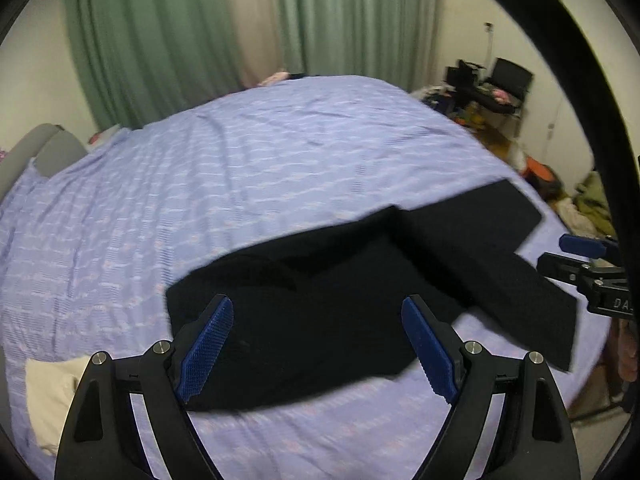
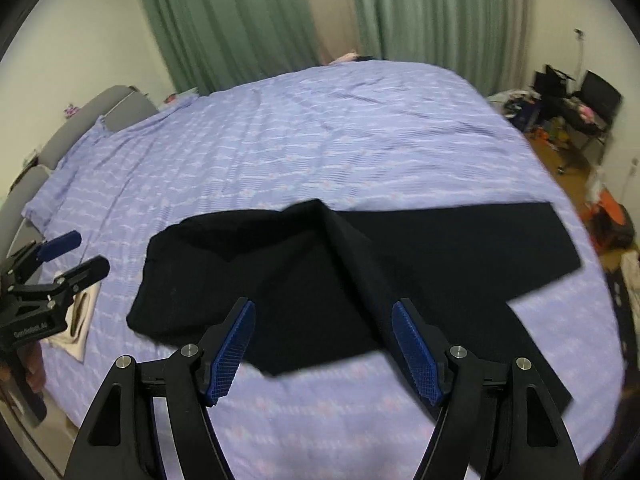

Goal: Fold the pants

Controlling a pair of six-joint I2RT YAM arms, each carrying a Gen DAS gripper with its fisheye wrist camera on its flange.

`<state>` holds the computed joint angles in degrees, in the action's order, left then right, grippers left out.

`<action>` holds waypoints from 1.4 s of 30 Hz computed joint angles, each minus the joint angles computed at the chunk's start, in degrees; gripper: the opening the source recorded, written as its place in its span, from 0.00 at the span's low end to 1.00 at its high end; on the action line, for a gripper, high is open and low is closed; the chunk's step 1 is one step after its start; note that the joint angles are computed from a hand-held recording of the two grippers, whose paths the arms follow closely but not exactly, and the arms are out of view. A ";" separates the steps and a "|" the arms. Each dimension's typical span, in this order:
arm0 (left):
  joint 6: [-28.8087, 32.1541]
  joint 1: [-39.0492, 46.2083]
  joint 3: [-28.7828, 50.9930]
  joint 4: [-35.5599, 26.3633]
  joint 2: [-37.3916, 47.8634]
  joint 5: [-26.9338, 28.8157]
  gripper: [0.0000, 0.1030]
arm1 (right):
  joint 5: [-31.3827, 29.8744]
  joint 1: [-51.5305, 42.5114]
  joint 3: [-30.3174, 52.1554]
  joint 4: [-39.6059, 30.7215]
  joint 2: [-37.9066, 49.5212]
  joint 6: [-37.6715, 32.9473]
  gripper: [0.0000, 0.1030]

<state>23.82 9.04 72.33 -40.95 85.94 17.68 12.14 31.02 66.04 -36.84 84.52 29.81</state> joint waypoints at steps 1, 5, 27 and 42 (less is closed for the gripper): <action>-0.53 -0.59 -0.95 -1.33 -2.00 0.81 0.84 | 0.47 0.32 -1.55 -2.72 -3.74 1.66 0.70; -4.64 -5.80 -6.33 -4.03 -11.29 0.77 0.86 | 1.87 1.00 -5.35 -10.97 -13.68 4.48 0.70; -77.37 -72.68 -16.82 -9.28 -10.41 -41.70 0.87 | -35.05 -66.81 -26.37 -30.03 -33.69 -71.92 0.70; -85.86 -73.44 -15.78 -5.34 4.40 -35.43 0.87 | -23.45 -60.79 -41.71 -4.88 -15.73 -76.63 0.69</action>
